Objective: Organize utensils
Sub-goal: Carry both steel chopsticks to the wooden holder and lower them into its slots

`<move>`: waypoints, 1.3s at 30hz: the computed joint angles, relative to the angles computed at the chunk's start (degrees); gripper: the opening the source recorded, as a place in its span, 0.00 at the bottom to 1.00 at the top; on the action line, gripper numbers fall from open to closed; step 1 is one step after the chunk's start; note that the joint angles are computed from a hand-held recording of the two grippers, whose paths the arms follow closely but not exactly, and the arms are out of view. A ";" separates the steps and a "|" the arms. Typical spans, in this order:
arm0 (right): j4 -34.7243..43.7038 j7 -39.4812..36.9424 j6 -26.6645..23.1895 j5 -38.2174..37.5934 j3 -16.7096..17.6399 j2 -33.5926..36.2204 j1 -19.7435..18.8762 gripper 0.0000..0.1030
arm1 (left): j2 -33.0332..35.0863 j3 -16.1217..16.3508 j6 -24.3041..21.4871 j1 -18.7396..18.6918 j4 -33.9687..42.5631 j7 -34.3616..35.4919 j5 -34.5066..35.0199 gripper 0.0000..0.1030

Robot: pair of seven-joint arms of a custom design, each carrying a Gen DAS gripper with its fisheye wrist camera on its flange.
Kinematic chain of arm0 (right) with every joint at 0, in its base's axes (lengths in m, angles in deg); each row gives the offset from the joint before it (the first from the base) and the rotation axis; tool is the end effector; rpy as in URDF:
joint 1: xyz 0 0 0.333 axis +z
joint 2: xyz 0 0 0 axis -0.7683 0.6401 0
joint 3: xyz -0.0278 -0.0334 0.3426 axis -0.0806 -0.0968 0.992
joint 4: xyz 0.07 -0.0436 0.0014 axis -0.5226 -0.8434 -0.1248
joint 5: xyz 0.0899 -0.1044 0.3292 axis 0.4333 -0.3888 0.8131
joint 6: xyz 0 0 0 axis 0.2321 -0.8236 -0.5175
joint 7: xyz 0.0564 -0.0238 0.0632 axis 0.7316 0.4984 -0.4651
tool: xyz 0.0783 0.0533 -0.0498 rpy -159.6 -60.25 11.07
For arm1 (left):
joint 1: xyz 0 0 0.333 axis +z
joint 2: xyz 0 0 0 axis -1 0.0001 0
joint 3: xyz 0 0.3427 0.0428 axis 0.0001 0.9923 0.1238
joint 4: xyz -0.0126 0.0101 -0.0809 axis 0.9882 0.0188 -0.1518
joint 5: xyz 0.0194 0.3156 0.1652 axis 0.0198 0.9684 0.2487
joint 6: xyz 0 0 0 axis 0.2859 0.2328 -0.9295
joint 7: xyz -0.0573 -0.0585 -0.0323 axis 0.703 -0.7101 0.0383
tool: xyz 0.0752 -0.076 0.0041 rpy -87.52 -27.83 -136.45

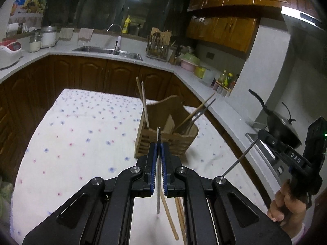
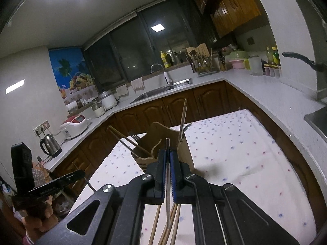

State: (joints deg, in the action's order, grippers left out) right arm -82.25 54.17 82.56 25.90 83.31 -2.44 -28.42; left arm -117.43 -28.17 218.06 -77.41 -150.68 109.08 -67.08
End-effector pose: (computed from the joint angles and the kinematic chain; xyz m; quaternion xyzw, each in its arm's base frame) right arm 0.4820 0.1628 0.6223 -0.6903 0.4626 -0.0951 0.5481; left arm 0.3679 -0.0791 0.6406 -0.7212 0.4803 -0.4042 0.2930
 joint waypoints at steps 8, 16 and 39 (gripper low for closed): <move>4.78 -2.37 1.49 4.03 0.52 2.38 -0.23 0.04 | 2.48 -2.48 1.87 5.18 5.43 -1.00 3.11 0.04; 16.37 -4.34 5.44 7.74 2.96 9.17 -1.13 0.04 | 7.40 -7.76 5.68 15.51 14.43 -4.85 8.23 0.04; 23.84 -2.55 15.36 3.86 11.54 22.98 -4.69 0.05 | 19.15 -34.11 8.68 45.44 19.91 -24.84 28.01 0.04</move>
